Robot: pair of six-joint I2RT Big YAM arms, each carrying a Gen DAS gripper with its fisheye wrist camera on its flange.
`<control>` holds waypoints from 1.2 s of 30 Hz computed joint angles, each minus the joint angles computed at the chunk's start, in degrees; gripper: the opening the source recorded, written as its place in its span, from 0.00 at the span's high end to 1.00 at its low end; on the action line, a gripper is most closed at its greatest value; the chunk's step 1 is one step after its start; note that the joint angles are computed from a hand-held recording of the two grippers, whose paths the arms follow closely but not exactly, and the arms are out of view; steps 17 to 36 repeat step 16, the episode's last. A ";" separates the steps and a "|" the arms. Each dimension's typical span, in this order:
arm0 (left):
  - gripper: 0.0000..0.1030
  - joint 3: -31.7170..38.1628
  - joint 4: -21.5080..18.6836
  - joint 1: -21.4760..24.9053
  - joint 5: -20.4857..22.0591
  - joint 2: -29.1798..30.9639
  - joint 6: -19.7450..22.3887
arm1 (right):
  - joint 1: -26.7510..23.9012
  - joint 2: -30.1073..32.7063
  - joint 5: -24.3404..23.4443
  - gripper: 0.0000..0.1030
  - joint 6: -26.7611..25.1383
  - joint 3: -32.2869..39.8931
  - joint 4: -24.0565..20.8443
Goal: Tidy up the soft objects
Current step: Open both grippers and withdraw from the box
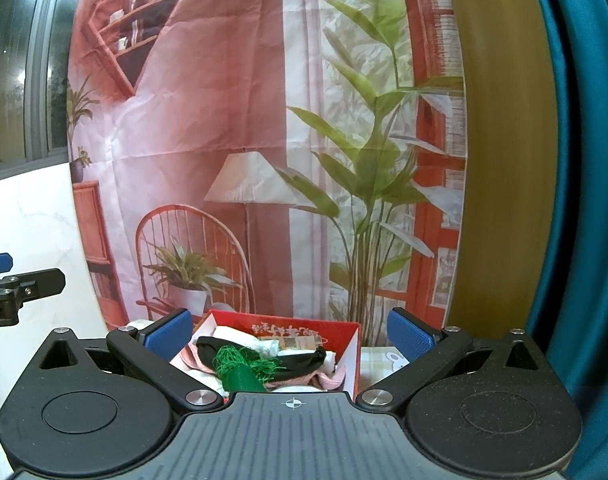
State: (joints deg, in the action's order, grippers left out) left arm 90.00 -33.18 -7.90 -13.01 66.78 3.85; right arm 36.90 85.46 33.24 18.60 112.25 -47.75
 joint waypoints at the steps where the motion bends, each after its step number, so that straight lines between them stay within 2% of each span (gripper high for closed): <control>1: 0.00 0.12 -0.18 0.11 0.18 0.04 -0.20 | -0.01 0.03 -0.06 0.00 -0.02 0.06 -0.06; 36: 0.00 0.08 -0.57 0.56 0.32 -0.09 -1.08 | -0.04 0.27 -0.61 0.00 -0.49 0.47 -0.73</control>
